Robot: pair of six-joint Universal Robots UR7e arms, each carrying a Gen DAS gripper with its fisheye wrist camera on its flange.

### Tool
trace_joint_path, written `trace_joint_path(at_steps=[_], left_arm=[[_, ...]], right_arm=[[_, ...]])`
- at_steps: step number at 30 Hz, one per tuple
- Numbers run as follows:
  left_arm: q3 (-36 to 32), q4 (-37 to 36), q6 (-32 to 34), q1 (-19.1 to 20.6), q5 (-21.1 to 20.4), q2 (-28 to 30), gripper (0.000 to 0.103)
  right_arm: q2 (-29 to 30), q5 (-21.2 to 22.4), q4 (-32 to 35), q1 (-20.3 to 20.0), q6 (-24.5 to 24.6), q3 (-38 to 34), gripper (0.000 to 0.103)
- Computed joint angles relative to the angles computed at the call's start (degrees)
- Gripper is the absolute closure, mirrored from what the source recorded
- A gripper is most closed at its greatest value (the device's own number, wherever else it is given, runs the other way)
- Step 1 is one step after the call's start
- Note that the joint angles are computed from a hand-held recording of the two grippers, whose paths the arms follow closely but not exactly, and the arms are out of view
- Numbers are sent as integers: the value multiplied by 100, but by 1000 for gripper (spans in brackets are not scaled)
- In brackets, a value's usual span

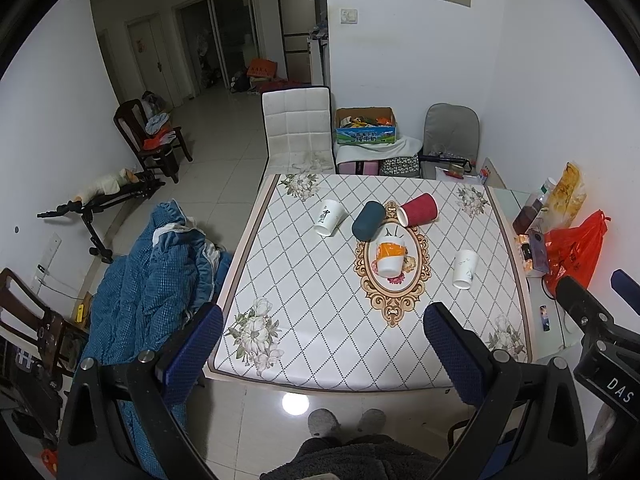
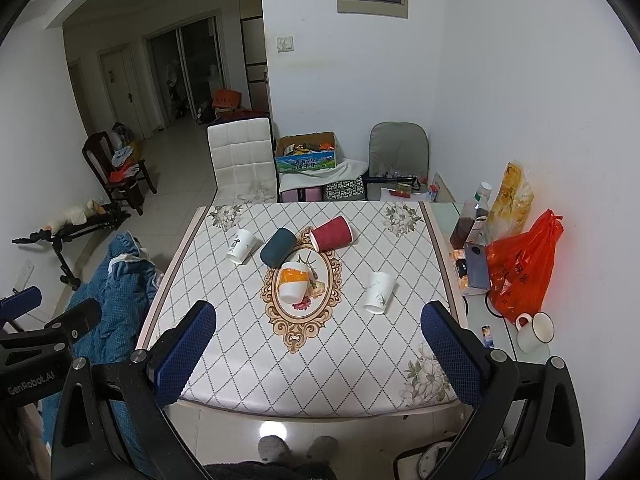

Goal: Flip cup upside down

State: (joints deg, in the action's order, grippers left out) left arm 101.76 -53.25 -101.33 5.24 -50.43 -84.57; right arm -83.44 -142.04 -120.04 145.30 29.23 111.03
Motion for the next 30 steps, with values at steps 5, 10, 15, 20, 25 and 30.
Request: trace_joint_path(at_steps=[5,10,15,20,25,30], left_arm=[[0,16,-7,-8,4,-6,0],[18,2,-7,-14,7,-12,0],[16,9,-20,-17,6,-13,0],[-20,48,-36,-38,-14,-10,0],[-63,-7,9,-3,-79,25,0],[29,-246,103,224,-112,97,0]], right_arm=[[11,10,70,20,24,-43,0],[37,3,60,34,22,-85,0],[50,9,71,41,22,-107,0],[93,44,-17,-4,-42,-117,0],[134,101,-90,-128,-153,-129,0],[133,188,-243,-376,-315,23,0]])
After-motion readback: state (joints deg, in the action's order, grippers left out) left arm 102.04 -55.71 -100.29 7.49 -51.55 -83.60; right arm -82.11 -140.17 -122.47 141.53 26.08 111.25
